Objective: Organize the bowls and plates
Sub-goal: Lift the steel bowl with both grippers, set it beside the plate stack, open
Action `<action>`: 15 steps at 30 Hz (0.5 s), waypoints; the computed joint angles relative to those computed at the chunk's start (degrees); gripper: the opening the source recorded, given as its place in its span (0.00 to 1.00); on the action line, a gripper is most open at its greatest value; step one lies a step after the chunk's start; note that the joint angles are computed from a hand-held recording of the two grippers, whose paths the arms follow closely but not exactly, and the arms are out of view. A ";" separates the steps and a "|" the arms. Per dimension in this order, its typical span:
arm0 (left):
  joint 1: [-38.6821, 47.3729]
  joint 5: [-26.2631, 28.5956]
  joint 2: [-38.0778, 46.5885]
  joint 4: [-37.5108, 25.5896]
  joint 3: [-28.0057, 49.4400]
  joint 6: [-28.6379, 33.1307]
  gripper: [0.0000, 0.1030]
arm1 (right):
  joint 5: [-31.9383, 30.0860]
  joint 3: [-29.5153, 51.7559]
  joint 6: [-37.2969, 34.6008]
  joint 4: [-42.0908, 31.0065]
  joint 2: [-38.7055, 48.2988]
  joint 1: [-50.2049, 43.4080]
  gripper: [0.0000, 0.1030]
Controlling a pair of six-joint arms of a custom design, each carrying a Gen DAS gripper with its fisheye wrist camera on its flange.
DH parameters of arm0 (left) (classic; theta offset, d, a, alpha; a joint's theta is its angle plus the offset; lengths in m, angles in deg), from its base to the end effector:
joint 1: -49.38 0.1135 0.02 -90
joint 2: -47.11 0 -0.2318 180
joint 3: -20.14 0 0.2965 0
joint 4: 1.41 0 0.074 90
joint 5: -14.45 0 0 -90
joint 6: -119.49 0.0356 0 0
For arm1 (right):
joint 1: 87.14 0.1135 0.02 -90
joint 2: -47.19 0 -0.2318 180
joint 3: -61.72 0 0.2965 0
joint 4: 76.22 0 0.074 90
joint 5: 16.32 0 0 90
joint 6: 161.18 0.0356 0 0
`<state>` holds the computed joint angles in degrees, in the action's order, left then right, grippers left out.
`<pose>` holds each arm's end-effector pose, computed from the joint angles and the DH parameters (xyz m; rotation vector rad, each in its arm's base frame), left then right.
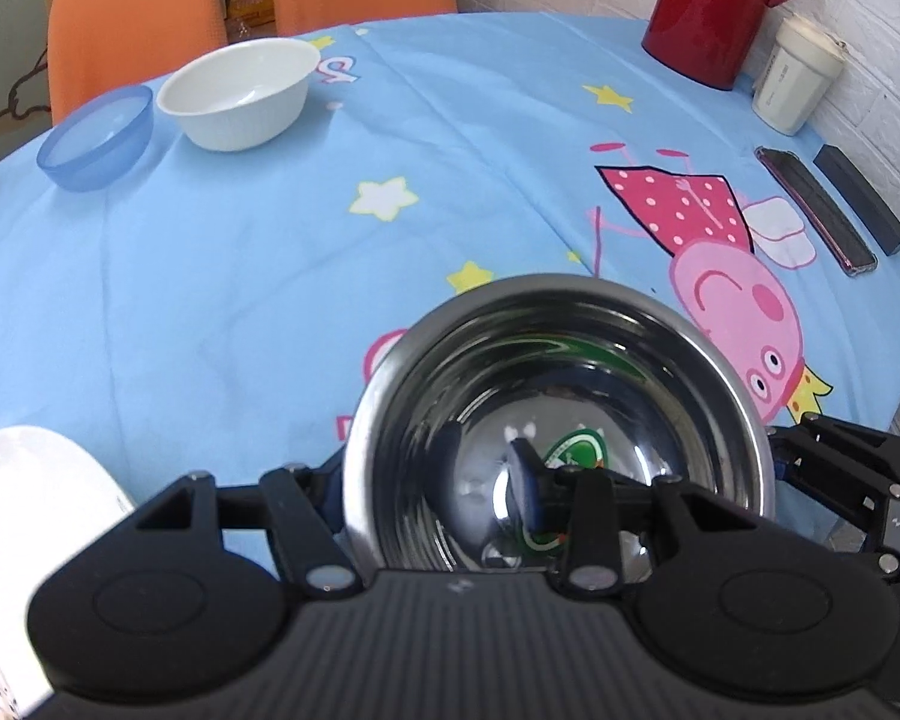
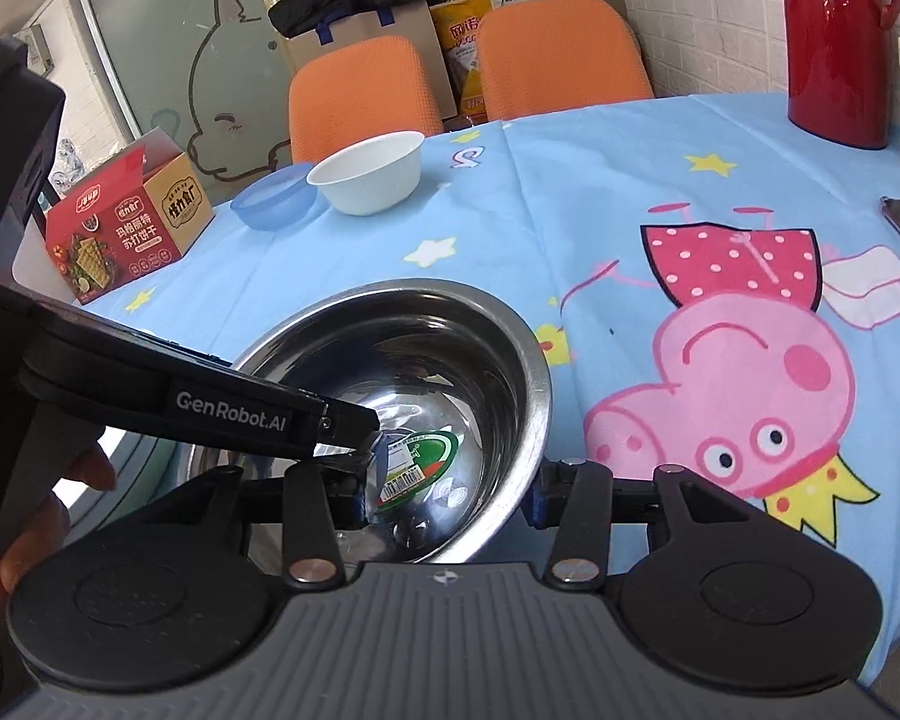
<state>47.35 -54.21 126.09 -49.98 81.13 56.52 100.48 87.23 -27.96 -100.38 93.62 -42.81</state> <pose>0.2997 -0.0236 0.1511 0.7627 2.5312 -0.3673 0.1628 0.1366 0.1007 0.2004 2.2590 0.2572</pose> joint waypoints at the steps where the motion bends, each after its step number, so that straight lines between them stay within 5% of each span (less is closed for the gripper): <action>1: -0.09 0.02 0.53 0.77 -0.13 -0.43 0.37 | 0.10 -0.10 0.19 0.53 0.54 0.26 0.79; 6: -0.87 0.02 0.01 4.38 -1.76 -1.33 0.42 | -1.56 -1.20 -0.67 3.00 1.01 -0.71 0.88; 8: -0.40 0.56 -0.38 5.14 -2.39 -1.62 0.75 | -2.20 -2.10 -0.25 1.07 -1.97 -0.71 0.95; 15: 6.20 3.49 -5.66 6.96 -2.84 -0.12 0.76 | 4.24 -7.92 0.77 -20.63 -30.90 -0.74 1.00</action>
